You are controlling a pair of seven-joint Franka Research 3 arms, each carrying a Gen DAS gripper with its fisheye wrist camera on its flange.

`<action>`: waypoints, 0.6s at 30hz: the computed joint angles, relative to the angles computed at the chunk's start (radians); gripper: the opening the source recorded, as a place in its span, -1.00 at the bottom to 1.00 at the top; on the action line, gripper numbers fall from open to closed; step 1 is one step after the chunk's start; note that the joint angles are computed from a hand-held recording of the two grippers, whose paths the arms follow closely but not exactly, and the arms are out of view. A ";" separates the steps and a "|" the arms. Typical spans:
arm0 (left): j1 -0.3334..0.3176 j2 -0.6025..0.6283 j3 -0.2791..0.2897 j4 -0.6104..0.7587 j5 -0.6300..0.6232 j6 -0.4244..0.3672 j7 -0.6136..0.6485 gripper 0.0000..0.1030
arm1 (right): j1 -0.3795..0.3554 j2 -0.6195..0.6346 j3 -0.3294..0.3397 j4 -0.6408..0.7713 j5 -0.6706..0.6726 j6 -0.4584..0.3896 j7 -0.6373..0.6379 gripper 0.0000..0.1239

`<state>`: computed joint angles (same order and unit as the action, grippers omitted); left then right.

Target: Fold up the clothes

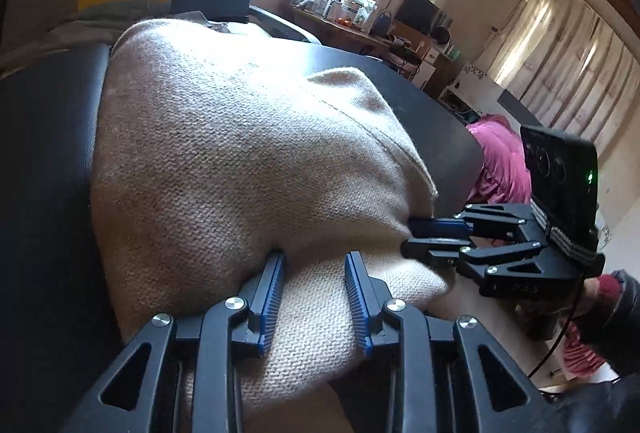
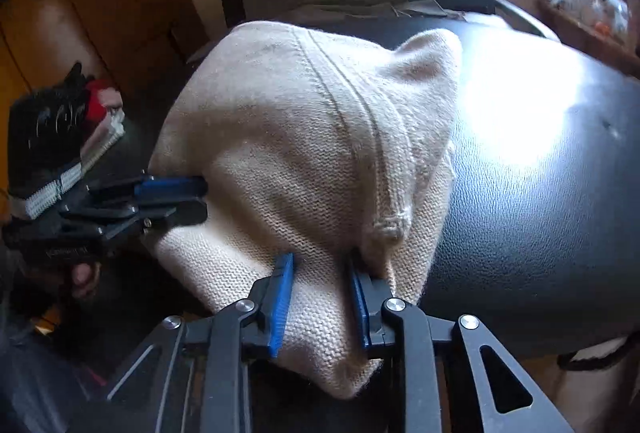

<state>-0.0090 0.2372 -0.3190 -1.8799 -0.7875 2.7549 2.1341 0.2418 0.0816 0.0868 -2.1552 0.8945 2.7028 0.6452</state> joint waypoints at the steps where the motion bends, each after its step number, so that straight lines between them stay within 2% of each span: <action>1: 0.006 -0.008 -0.002 0.003 -0.015 -0.011 -0.003 -0.40 | 0.002 0.004 0.000 0.006 -0.010 0.001 0.010 -0.57; 2: 0.010 -0.017 -0.002 0.005 -0.030 -0.020 -0.006 -0.38 | 0.003 0.008 0.001 0.011 -0.020 0.002 0.020 -0.57; 4: -0.002 -0.053 0.009 -0.020 -0.027 0.019 -0.011 -0.37 | 0.005 0.015 0.000 0.024 -0.045 0.000 0.045 -0.56; 6: -0.022 -0.068 0.032 -0.016 0.038 0.068 -0.030 -0.37 | 0.001 0.014 -0.007 0.047 -0.092 -0.031 0.099 -0.52; 9: -0.070 -0.058 0.098 0.011 0.299 0.130 -0.194 -0.36 | -0.004 -0.017 -0.011 0.057 -0.129 -0.059 0.142 -0.51; 10: -0.069 -0.050 0.103 0.024 0.347 0.134 -0.225 -0.36 | -0.004 -0.031 -0.011 0.055 -0.123 -0.054 0.130 -0.48; 14: -0.096 0.006 0.159 0.117 0.580 0.103 -0.425 -0.36 | 0.000 -0.019 -0.013 0.117 -0.116 -0.036 0.115 -0.23; 18: -0.095 0.104 0.182 0.266 0.719 0.027 -0.543 -0.36 | 0.008 -0.002 -0.004 0.152 -0.132 0.011 0.163 -0.20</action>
<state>-0.1038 0.3412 -0.1368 -1.6136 -0.0685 2.7816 1.5908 0.2501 0.0796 0.0833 -2.0031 0.7623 2.7141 0.8080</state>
